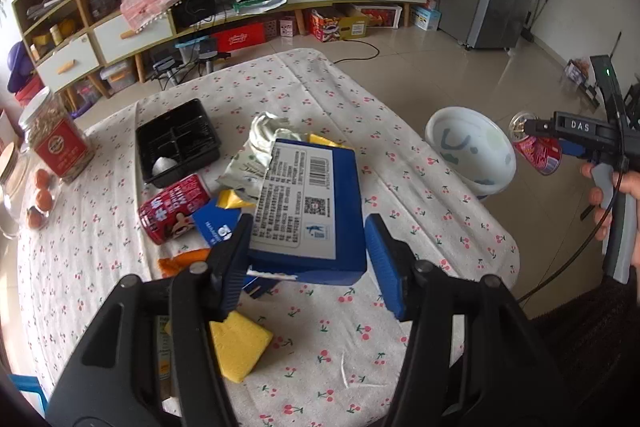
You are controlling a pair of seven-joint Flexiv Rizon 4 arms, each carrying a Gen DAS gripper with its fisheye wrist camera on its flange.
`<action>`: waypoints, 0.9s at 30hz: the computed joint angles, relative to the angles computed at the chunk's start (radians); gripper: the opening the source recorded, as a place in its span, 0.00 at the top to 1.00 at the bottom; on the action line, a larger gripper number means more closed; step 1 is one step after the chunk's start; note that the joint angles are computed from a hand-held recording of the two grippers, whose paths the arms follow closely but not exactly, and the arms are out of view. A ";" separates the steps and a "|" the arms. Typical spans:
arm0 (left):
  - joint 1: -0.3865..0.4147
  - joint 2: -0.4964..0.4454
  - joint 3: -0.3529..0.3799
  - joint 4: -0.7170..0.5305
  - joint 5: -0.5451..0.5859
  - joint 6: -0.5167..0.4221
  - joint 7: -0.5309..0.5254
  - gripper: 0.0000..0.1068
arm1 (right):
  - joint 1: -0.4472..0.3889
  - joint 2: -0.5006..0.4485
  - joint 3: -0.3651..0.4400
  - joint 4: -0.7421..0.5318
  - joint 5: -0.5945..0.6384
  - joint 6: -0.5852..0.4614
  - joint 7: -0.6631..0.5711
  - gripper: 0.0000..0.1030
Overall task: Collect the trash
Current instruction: 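Carry the box and can to the white basin and open both tools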
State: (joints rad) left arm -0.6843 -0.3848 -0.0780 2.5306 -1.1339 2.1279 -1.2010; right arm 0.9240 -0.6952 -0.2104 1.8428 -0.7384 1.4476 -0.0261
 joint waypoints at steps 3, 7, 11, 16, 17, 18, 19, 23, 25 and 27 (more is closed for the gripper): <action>-0.041 -0.066 -0.012 -0.123 -0.098 -0.027 0.150 0.46 | 0.009 0.015 -0.071 0.063 -0.008 0.037 0.043 0.08; -0.062 -0.161 -0.008 -0.293 -0.142 -0.079 0.275 0.46 | -0.017 0.016 -0.089 0.112 0.027 0.089 0.024 0.08; -0.092 -0.276 -0.028 -0.512 -0.345 -0.103 0.535 0.46 | -0.039 0.006 -0.078 0.120 0.066 0.089 -0.054 0.08; 0.004 -0.390 -0.189 -0.725 -0.513 -0.016 0.816 0.46 | -0.072 -0.006 -0.048 0.121 0.131 0.088 -0.134 0.08; 0.023 -0.407 -0.217 -0.751 -0.519 -0.006 0.840 0.46 | -0.075 -0.008 -0.046 0.120 0.144 0.090 -0.148 0.08; 0.043 -0.421 -0.243 -0.773 -0.525 0.002 0.861 0.46 | -0.077 -0.011 -0.046 0.120 0.156 0.097 -0.160 0.08; 0.062 -0.436 -0.269 -0.794 -0.528 0.010 0.879 0.46 | -0.078 -0.014 -0.047 0.119 0.169 0.104 -0.171 0.08; 0.105 -0.472 -0.309 -0.819 -0.464 0.018 0.854 0.37 | -0.083 -0.027 -0.035 0.102 0.222 0.115 -0.214 0.08; 0.107 -0.512 -0.343 -0.875 -0.495 0.119 0.896 0.19 | -0.080 -0.033 -0.033 0.094 0.246 0.120 -0.234 0.08; 0.112 -0.506 -0.341 -0.843 -0.439 0.129 0.835 0.18 | -0.078 -0.039 -0.029 0.082 0.268 0.114 -0.254 0.08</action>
State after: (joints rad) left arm -0.5727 -0.8906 -0.4186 1.6877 -1.5728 2.2567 -0.3663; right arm 0.8462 -0.7347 -0.2393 1.9249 -0.4699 1.5611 -0.2804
